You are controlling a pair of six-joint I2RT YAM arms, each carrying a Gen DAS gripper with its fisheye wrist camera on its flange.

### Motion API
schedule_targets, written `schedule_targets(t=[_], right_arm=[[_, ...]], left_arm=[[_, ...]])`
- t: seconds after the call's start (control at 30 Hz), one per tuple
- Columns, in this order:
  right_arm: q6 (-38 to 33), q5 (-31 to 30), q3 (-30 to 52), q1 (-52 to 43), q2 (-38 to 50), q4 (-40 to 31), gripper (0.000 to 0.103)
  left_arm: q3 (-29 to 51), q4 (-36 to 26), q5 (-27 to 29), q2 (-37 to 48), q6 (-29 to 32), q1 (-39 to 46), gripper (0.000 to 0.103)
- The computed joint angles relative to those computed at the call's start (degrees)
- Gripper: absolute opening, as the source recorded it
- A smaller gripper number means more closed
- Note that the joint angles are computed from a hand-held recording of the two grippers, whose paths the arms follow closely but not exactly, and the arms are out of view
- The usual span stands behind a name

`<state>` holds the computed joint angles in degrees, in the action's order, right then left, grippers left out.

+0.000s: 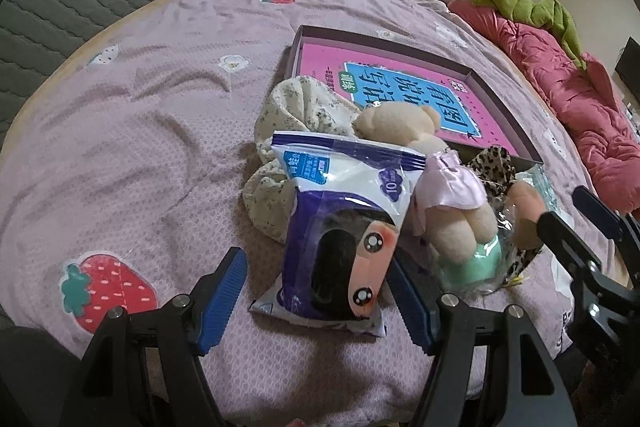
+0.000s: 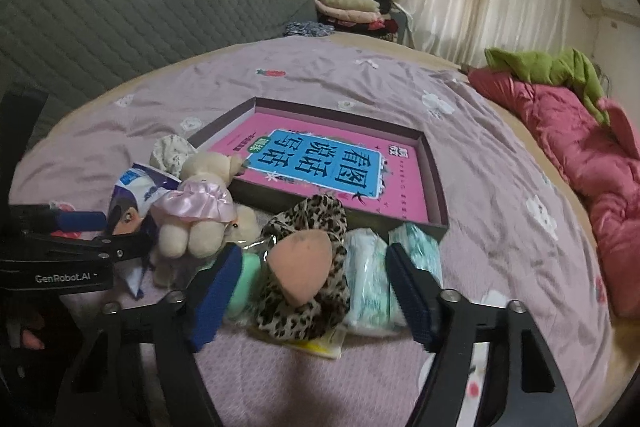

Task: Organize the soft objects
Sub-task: 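Grasp the purple wipes packet with the left gripper while the right grasps the peach sponge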

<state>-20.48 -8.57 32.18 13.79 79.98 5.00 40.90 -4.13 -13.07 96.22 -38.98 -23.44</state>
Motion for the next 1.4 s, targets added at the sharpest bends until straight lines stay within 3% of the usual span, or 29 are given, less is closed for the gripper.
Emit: schedule_targets(t=[0.07,0.3,0.4,0.47,0.53,0.6,1.0,1.4], right_arm=[[-0.5,1.2,1.1,0.8,2.6,0.4,0.058],[-0.7,2.6,3.1,1.9,7.7,1.4,0.056],[-0.8,1.4,3.8,2.1,9.0,1.0,0.041],[-0.7,0.1,4.0,1.5,9.1,0.4,0.041],[-0.3,-2.1,4.5,0.4,8.7,-0.8,0.040],[0.5,-4.2,4.5,-0.8,8.1,-1.2,0.040],[3.1,-11.5,4.8,-5.8,0.8,-2.6,0.039],[2.8,-10.7,13.3,-8.2,6.0,-3.0,0.040]], left_arm=[[0.4,0.5,0.6,0.7,0.1,0.6,0.071],[1.1,1.1,1.4,1.8,0.6,1.5,0.070],[1.0,1.4,0.9,1.7,0.9,1.3,0.066],[1.1,1.2,0.2,1.5,1.5,1.1,0.059],[0.6,1.7,0.2,0.7,2.0,1.0,0.044],[-0.6,2.9,0.3,-0.7,2.7,1.0,0.041],[-3.3,3.0,-2.5,-10.3,4.9,1.7,0.040],[8.5,4.2,0.7,-0.5,9.4,7.6,0.040]])
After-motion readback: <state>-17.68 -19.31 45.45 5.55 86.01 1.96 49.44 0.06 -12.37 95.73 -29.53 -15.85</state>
